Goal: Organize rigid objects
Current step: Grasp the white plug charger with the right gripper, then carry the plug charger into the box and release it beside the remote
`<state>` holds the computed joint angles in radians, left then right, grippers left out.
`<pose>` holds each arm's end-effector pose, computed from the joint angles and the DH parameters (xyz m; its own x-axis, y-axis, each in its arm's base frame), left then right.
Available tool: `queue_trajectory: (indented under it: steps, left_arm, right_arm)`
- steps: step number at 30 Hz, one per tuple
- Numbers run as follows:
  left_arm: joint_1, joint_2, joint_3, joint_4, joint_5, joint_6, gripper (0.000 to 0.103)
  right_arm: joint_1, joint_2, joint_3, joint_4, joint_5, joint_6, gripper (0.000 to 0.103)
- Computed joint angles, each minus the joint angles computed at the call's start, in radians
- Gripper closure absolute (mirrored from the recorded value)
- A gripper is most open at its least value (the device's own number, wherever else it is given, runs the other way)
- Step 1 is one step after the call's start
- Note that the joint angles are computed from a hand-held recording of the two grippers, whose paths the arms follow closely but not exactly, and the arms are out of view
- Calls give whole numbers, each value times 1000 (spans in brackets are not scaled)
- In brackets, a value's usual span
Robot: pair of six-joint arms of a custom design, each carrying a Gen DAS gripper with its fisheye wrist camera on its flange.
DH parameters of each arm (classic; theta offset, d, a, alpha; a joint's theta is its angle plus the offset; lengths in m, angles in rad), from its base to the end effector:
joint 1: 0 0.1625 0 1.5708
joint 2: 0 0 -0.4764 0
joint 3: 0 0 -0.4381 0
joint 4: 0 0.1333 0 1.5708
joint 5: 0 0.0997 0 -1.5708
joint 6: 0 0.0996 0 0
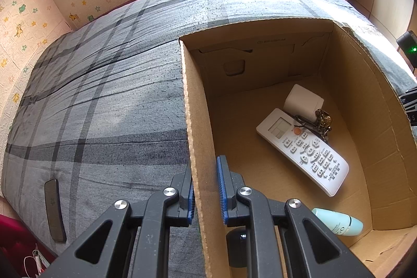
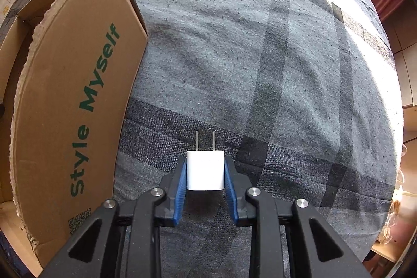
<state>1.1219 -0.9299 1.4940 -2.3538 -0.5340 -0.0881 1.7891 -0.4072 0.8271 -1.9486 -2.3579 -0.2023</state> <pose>-0.1340 -0.7828 0.2823 -0.5749 -0.0251 -0.8179 0.3745 0.8806 -0.2902 0.2636 -0.8984 0.0981 -0.6253 -0.3742 0.6848 -0.3491 0.9189 0.1834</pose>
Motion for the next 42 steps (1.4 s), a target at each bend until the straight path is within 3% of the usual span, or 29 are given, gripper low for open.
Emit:
queue_trajectory:
  steps: [12,21,42]
  left_arm:
    - [3,-2,-2,-1,-5,4,87]
    - [2,-2,-1,-2,-3,4,87]
    - [4,-1,0,-8,-9,7,87]
  right_arm:
    - [38,-21,-21,38,-11,16,75]
    - [73,-45,-11,-9,-14,-48,75]
    - [169,61,-188,75,115,-174,75]
